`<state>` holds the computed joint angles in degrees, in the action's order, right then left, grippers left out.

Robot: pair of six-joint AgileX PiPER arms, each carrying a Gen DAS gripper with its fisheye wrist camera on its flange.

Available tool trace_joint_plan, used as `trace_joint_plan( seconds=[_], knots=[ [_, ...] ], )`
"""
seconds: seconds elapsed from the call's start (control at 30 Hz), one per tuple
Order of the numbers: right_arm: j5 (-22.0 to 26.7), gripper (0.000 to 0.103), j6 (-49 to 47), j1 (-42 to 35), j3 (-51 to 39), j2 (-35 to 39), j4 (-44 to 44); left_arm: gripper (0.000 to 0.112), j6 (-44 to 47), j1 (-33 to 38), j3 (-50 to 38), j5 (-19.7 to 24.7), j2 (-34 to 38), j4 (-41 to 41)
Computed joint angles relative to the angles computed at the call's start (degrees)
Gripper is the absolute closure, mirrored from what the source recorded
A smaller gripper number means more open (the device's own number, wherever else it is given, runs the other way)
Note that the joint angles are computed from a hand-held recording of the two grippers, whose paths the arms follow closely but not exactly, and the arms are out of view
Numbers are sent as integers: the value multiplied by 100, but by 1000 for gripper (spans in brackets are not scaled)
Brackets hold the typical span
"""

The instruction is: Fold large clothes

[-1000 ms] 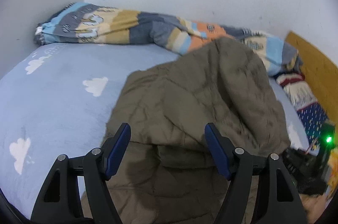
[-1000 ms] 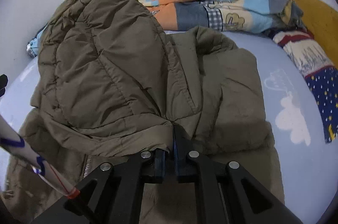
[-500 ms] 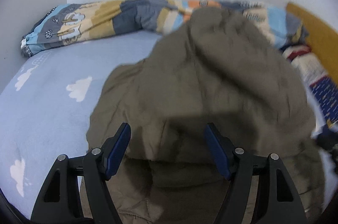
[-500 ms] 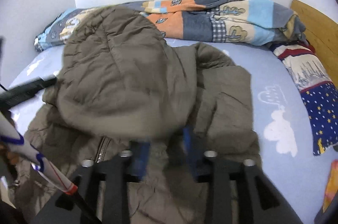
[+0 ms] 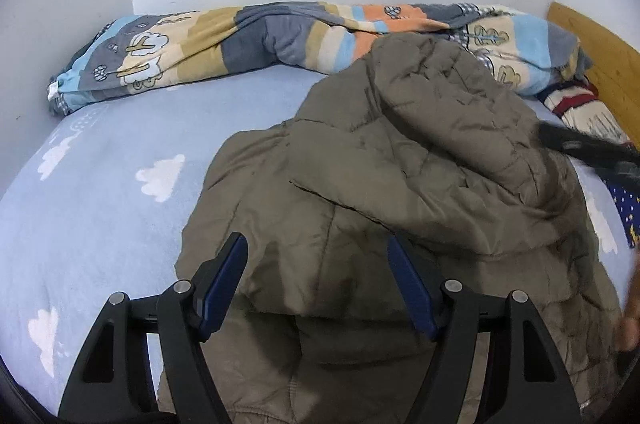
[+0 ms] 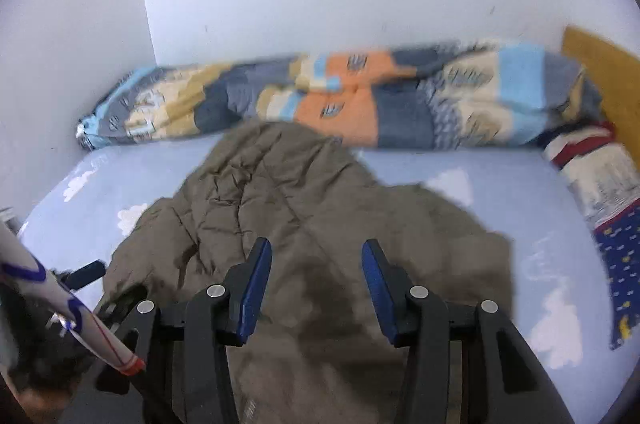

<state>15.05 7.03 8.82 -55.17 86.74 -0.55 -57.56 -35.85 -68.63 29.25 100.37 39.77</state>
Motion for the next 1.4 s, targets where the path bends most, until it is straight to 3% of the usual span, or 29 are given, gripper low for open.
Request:
trace_joint_plan(
  seconds=[0.1,0.23,0.3,0.43,0.6,0.7,0.83,1.0,1.27,1.4],
  knots=[
    [212,52,580,134,-288,833,-383,41,44,-40,-68,20,78,18],
    [-284,52,1139,213,38,1282,-1034,41,-50,-110,-79,27,74,130],
    [-206,52,875,194,53,1185,-836,41,-323,-194,-16,58,-24,431],
    [-64,52,-681,-26,332,505,658,41,-1059,-376,142,129,-325,1157],
    [-128,52,-626,-115,910,-345,564,41,-1870,-701,337,409,-668,2004],
    [-66,52,374,53,903,-454,-411,41,-2235,-839,457,539,-858,2368],
    [-42,52,1031,307,754,-318,-1034,41,-2444,-923,548,664,-1023,2640],
    [-10,52,1879,602,468,84,-1864,41,-2348,-791,539,568,-1083,2460],
    [40,51,2511,738,229,761,-2430,41,-2266,-682,528,499,-1113,2311],
    [123,51,2393,748,191,816,-2359,41,-2272,-694,532,505,-1129,2332]
  ],
)
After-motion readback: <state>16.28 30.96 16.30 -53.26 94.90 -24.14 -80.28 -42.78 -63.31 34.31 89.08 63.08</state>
